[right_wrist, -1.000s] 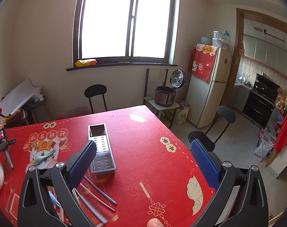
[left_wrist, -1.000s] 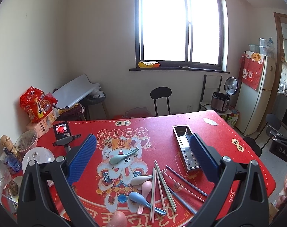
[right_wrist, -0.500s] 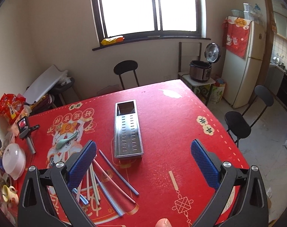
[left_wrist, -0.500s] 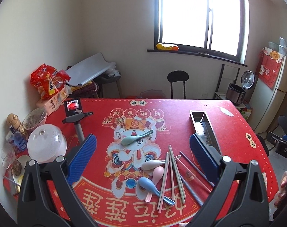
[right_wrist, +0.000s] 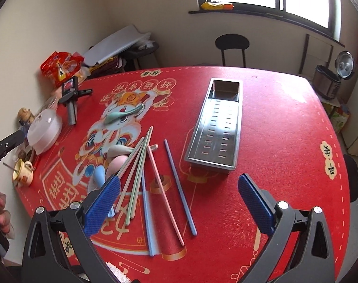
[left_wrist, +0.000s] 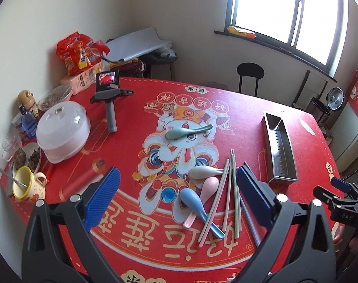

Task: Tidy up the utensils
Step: 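Lower both tools toward the pile of chopsticks and spoons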

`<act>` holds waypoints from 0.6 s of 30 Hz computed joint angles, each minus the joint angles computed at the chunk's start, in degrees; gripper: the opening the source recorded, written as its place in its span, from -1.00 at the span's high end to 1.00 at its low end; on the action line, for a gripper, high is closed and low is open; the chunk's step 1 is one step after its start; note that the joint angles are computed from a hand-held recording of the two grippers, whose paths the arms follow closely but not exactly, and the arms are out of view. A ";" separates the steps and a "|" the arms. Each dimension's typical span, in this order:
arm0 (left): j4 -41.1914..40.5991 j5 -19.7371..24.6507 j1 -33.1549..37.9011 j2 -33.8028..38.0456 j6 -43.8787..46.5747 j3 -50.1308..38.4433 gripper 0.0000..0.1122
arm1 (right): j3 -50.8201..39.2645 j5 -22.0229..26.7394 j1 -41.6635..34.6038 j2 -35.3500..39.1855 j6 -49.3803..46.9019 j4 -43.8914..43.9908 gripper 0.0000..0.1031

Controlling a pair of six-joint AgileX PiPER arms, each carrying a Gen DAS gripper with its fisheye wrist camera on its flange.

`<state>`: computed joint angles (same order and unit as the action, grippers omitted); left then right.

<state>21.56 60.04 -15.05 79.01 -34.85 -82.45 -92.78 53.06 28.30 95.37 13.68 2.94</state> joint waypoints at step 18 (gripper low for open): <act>-29.03 -9.49 13.63 8.05 26.08 9.74 0.09 | -2.23 4.46 0.54 9.98 -2.48 7.32 -0.43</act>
<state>-7.47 50.55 -1.42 87.06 -8.77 -72.71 -95.01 57.52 28.84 105.35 11.21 10.26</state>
